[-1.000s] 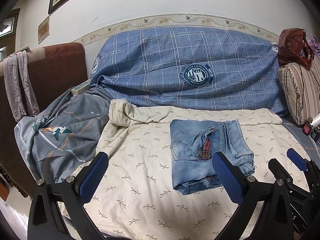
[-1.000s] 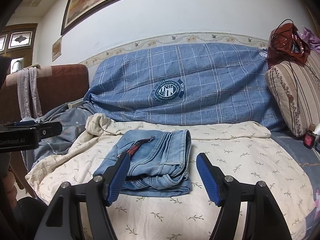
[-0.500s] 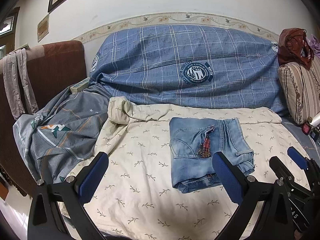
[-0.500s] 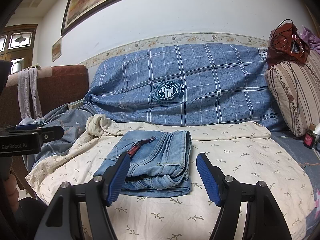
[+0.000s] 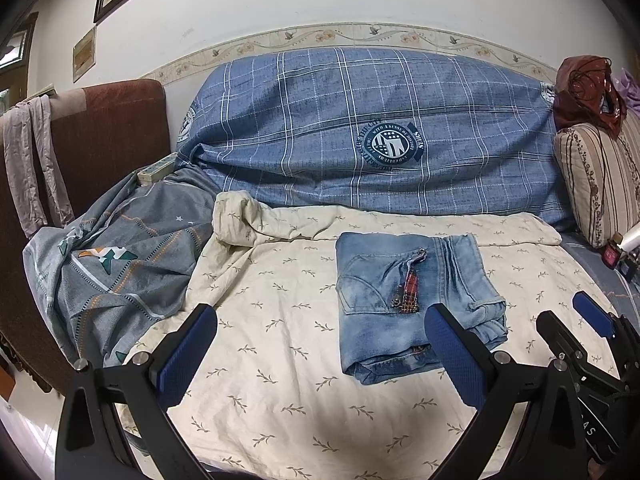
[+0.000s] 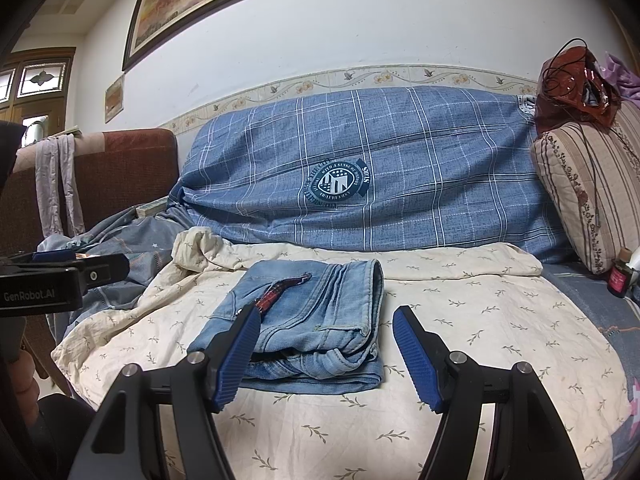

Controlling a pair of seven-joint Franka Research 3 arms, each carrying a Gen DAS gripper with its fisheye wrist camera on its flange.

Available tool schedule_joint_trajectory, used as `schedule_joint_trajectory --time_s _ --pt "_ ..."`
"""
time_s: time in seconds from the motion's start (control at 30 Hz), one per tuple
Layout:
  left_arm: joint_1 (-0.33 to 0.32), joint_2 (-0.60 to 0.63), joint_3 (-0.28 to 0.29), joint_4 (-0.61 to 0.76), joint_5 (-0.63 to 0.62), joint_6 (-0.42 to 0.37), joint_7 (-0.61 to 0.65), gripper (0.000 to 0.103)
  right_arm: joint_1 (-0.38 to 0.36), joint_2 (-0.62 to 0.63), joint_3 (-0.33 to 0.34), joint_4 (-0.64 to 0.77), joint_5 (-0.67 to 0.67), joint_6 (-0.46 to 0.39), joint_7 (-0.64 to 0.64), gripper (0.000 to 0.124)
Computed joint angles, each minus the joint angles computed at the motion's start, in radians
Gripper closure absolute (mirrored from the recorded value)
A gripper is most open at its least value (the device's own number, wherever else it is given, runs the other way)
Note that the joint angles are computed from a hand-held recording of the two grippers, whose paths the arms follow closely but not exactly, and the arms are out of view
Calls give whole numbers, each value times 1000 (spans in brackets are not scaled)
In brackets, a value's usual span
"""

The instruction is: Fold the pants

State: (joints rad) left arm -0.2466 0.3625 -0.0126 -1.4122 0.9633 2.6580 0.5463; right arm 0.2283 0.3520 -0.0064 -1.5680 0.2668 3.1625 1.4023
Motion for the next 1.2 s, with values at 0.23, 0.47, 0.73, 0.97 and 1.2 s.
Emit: schedule_joint_trajectory --time_s 0.23,0.47,0.73,0.97,1.2 --pt "2 -1 -1 -3 -7 6 4 0 -1 1 1 1 2 -1 -2 52" --pt "4 0 0 -4 -13 15 8 0 5 1 -4 0 -2 -1 -1 52" --pt "9 3 2 -4 -24 26 9 0 5 8 -4 8 -6 -7 -4 52" --pt "17 9 0 -4 -49 35 29 0 17 11 -18 10 -18 -9 7 52" --pt "23 20 8 0 -67 47 40 0 45 26 -53 29 -46 -27 35 52"
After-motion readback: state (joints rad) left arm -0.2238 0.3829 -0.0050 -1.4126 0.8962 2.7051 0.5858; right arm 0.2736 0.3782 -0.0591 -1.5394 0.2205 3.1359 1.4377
